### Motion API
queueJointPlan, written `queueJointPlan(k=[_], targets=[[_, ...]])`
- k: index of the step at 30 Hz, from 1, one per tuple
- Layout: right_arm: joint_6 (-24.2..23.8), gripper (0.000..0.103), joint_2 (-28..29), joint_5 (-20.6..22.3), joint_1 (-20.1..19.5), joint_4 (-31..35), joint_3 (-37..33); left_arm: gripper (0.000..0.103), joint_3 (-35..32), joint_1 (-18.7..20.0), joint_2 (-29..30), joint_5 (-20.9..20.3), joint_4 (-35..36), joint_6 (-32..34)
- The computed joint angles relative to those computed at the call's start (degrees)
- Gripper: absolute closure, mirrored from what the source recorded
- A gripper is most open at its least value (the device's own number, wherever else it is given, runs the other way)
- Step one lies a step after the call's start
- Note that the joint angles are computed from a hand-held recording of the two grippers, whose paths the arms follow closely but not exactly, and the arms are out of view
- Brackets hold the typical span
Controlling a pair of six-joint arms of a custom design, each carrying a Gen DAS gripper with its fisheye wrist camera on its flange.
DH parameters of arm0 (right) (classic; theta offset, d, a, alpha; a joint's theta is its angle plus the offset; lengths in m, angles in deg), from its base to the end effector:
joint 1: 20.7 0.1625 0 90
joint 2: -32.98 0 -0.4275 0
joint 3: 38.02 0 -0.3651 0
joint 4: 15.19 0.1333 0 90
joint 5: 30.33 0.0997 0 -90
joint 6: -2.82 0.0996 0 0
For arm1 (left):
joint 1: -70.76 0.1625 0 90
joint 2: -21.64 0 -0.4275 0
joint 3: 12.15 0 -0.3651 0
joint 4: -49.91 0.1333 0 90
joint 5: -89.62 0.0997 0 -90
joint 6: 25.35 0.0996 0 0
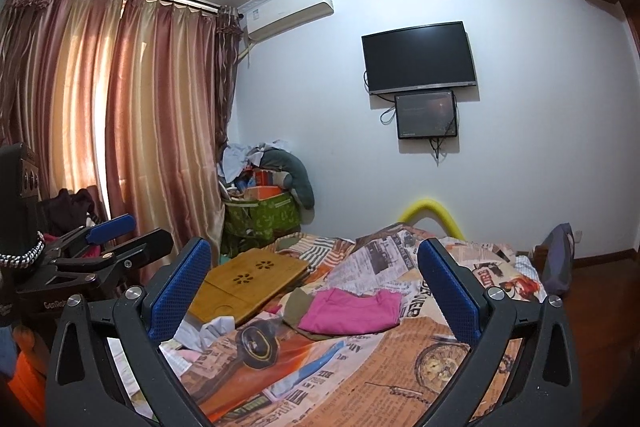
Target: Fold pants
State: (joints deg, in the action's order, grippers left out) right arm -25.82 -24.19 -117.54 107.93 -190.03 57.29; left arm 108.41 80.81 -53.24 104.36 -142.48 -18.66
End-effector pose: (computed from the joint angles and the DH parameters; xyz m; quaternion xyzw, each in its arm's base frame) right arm 0.5198 -0.4291 0.3006 -0.5164 0.7588 -0.3928 0.0568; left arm -0.3539 -0.2959 0.4112 0.0950 0.6490 -0.6485 0.3863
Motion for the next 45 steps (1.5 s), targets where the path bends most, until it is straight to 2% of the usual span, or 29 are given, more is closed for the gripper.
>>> queueJointPlan(k=[45], targets=[[1.5,0.0,-0.5,-0.7,-0.6,1.4,-0.2,0.0,-1.8,1.2,2.0,-1.5,-4.2,4.2]])
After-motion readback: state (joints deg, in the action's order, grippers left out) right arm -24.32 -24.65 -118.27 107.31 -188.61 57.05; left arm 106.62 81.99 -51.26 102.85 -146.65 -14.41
